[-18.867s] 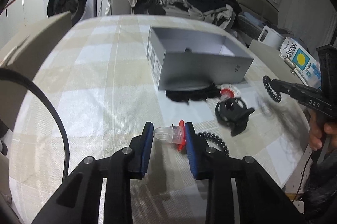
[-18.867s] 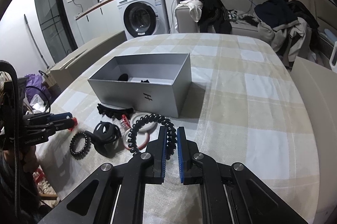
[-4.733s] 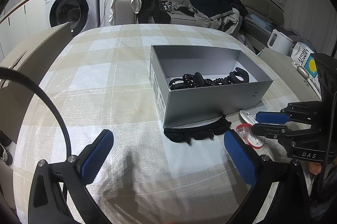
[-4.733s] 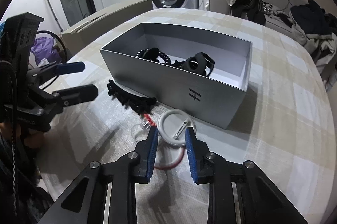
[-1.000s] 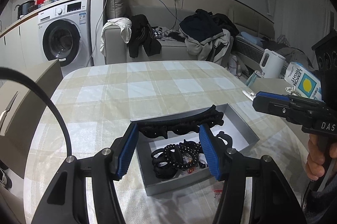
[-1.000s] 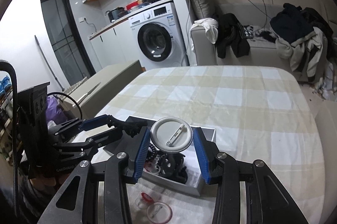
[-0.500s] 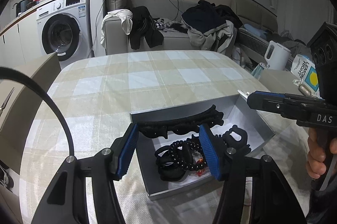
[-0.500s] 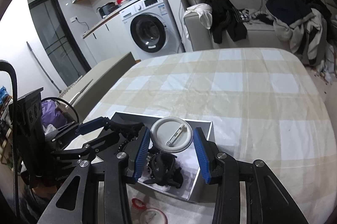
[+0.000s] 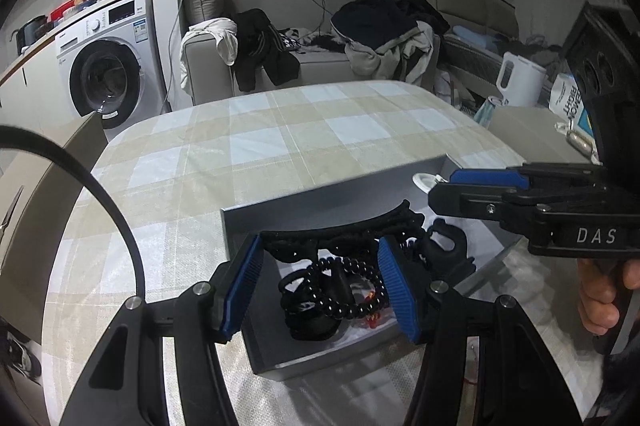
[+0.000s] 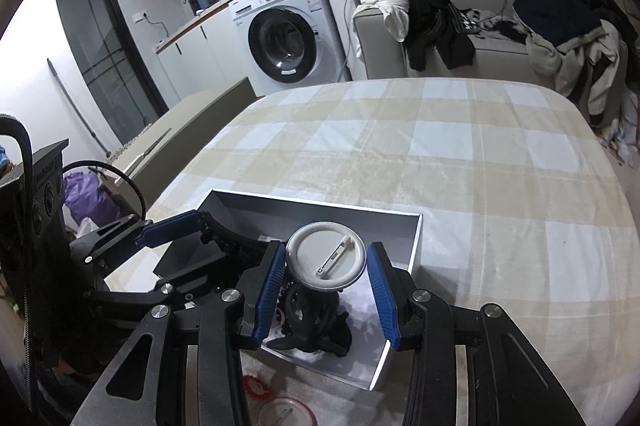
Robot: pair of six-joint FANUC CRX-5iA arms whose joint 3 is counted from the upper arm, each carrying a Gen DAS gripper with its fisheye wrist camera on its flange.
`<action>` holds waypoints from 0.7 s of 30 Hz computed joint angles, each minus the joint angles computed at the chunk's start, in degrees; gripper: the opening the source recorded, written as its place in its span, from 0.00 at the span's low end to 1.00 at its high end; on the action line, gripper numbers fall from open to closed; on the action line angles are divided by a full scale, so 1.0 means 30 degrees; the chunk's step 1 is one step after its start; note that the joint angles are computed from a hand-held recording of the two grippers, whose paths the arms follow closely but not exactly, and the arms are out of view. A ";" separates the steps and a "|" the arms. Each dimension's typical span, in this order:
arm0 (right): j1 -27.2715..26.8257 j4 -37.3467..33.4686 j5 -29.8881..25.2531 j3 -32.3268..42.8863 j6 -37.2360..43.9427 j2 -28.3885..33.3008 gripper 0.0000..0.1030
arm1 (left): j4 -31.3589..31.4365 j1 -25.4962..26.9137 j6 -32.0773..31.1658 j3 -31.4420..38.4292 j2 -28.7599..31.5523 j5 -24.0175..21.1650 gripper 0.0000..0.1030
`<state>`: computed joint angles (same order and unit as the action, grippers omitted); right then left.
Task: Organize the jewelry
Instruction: 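Carry the black hair clip and white pin badge over the grey box with both tools, then open both tools to drop the hair clip and pin badge into the box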
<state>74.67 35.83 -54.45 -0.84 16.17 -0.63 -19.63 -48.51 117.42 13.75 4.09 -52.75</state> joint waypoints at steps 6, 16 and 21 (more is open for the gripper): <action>0.0059 -0.0148 -0.0274 0.0300 0.0275 0.0330 0.40 | -0.0380 -0.0181 0.0089 0.0297 0.0203 -0.0480 0.52; 0.0157 -0.0630 -0.0381 0.0621 0.0897 0.0519 0.41 | -0.0205 -0.0120 0.0238 0.0320 0.0225 -0.0535 0.53; 0.0686 0.0367 -0.0111 -0.0078 0.0254 -0.0024 0.60 | 0.1388 0.0374 -0.0439 -0.0277 -0.0195 -0.0244 0.54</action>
